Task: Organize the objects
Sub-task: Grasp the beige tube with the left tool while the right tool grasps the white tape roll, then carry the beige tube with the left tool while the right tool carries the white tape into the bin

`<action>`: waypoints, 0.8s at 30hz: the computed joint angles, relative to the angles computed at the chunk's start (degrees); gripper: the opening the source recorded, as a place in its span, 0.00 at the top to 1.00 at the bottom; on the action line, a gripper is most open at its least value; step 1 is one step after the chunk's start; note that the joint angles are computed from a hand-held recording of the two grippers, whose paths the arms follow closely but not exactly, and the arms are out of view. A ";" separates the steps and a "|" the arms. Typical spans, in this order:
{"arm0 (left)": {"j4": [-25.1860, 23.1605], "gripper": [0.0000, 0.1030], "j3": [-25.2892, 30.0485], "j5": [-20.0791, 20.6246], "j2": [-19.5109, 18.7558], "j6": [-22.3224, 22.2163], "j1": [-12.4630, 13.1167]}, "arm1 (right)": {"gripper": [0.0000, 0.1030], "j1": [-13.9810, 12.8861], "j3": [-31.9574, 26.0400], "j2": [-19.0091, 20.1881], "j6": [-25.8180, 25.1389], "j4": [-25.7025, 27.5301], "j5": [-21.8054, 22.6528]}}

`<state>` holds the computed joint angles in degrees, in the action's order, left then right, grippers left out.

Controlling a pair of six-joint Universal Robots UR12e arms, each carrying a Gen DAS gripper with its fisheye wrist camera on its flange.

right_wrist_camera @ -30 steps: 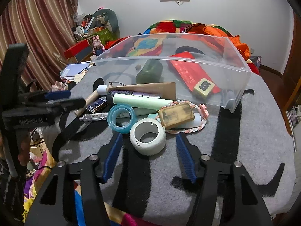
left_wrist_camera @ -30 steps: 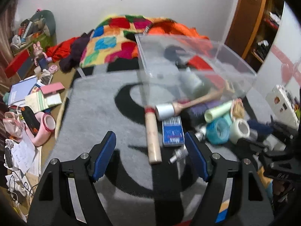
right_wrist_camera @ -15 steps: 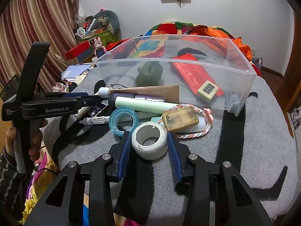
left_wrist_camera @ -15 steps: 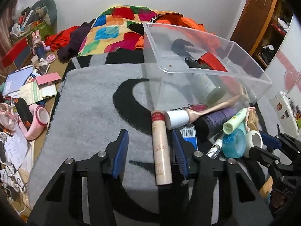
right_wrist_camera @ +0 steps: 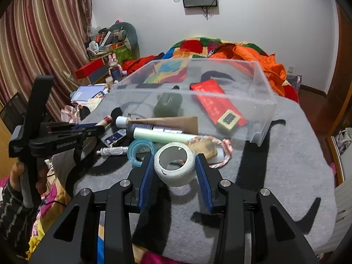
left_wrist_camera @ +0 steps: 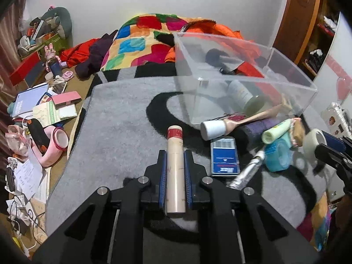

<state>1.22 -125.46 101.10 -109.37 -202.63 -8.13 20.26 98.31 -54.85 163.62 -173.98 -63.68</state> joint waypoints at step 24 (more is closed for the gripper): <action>9.51 0.86 4.10 1.75 1.35 4.25 -3.48 | 0.65 -1.41 -3.59 0.35 6.17 -9.33 -0.14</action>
<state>10.73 -121.36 102.85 -108.02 -198.38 -11.61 18.84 94.72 -54.50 169.79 -183.30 -63.82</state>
